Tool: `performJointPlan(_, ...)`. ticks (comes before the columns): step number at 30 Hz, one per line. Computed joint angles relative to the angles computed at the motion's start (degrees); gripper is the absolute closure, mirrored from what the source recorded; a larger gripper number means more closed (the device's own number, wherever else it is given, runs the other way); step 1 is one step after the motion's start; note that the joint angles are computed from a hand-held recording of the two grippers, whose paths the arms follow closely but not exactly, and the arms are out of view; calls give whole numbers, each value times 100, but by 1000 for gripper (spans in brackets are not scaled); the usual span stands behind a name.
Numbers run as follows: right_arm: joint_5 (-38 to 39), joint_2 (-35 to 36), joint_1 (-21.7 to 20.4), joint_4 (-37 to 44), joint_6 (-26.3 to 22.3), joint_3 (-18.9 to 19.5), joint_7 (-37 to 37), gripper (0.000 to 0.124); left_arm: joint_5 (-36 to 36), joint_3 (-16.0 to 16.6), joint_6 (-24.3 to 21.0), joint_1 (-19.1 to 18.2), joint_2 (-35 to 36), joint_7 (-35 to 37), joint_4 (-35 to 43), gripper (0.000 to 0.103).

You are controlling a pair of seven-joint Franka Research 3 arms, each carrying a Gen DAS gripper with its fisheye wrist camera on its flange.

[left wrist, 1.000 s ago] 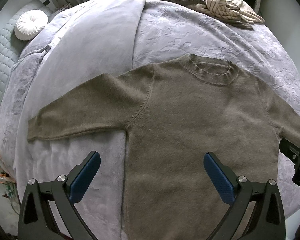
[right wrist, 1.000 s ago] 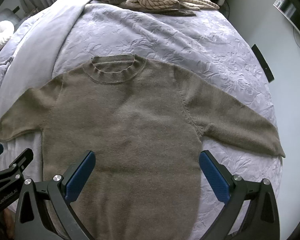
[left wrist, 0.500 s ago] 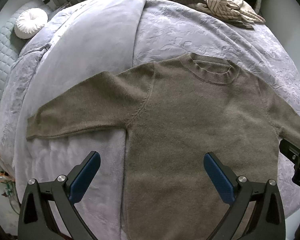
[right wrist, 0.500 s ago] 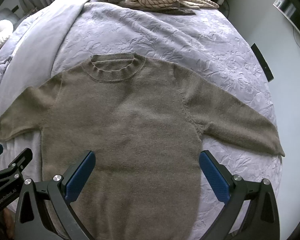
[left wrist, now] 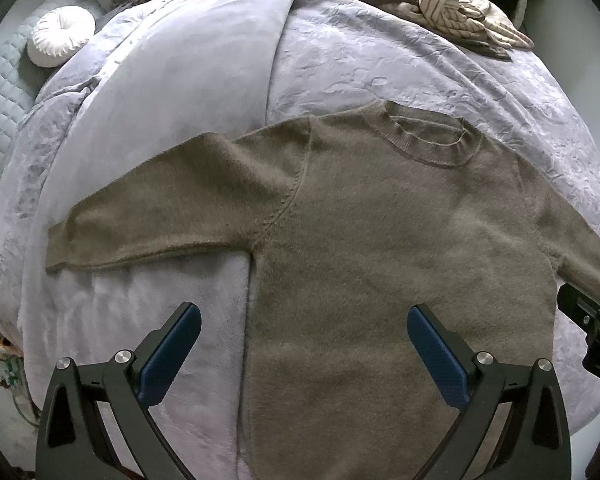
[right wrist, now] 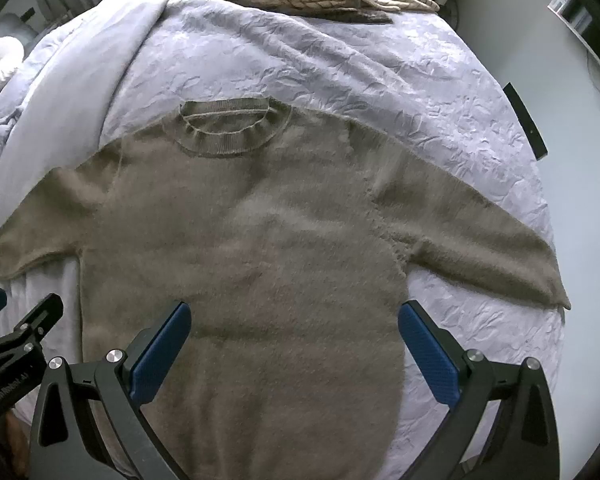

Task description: Fold small clothes

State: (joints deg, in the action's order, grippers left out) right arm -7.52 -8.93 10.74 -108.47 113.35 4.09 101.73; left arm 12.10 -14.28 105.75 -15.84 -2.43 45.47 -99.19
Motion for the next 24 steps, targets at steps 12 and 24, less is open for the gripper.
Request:
performJointPlan(12,-53,63,67,52,-99,40,76,21,-149,52,146,65,-131,-36,-225,0)
performJointPlan(24,-81,131,176,70,-117,85,157,21,-285,107,443,157,-316,7,-570,0)
